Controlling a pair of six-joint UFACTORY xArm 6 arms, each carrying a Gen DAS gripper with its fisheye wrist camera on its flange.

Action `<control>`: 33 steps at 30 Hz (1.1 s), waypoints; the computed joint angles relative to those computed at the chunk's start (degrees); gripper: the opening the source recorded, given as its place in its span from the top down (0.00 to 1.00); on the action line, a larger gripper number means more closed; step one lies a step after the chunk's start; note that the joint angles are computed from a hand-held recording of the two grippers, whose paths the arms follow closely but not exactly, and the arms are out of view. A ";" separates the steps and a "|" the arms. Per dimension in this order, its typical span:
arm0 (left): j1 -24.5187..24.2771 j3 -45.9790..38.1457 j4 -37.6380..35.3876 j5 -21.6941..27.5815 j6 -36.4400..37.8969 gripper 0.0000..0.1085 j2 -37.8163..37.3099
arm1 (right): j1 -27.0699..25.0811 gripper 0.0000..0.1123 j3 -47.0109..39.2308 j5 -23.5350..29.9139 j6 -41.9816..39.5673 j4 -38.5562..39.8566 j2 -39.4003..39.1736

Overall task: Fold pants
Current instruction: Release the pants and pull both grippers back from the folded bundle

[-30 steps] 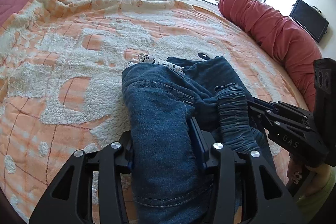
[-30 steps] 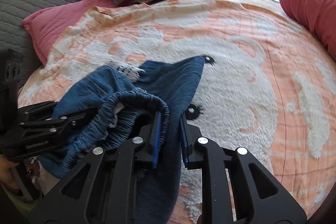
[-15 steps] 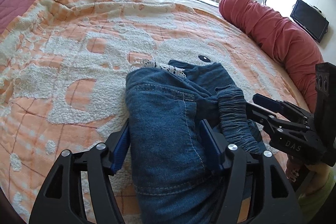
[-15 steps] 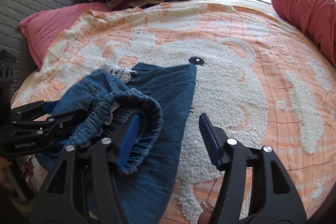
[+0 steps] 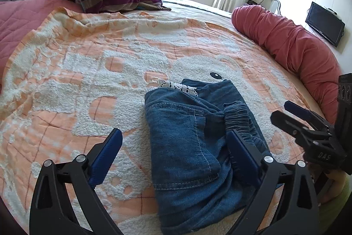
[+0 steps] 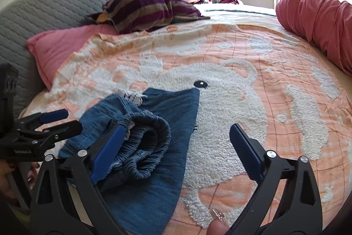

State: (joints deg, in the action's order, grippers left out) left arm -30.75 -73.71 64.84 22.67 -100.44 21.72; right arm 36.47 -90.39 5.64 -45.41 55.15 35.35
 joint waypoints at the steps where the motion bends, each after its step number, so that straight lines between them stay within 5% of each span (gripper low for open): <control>1: -0.17 0.15 0.05 0.53 -0.09 0.09 -0.29 | 0.06 0.16 0.26 -0.09 -1.52 1.97 -0.46; 17: -4.72 5.74 3.60 8.27 -4.69 0.09 -8.28 | 2.82 0.16 8.01 -6.61 -25.55 25.64 -9.94; 33: -11.70 16.69 2.39 14.12 -9.03 0.09 -17.94 | 5.12 0.16 20.19 -6.41 -40.13 42.64 -22.53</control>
State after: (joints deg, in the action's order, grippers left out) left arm -42.45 -57.02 67.22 36.79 -109.47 3.79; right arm 41.59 -70.20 -0.77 -85.54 97.80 12.82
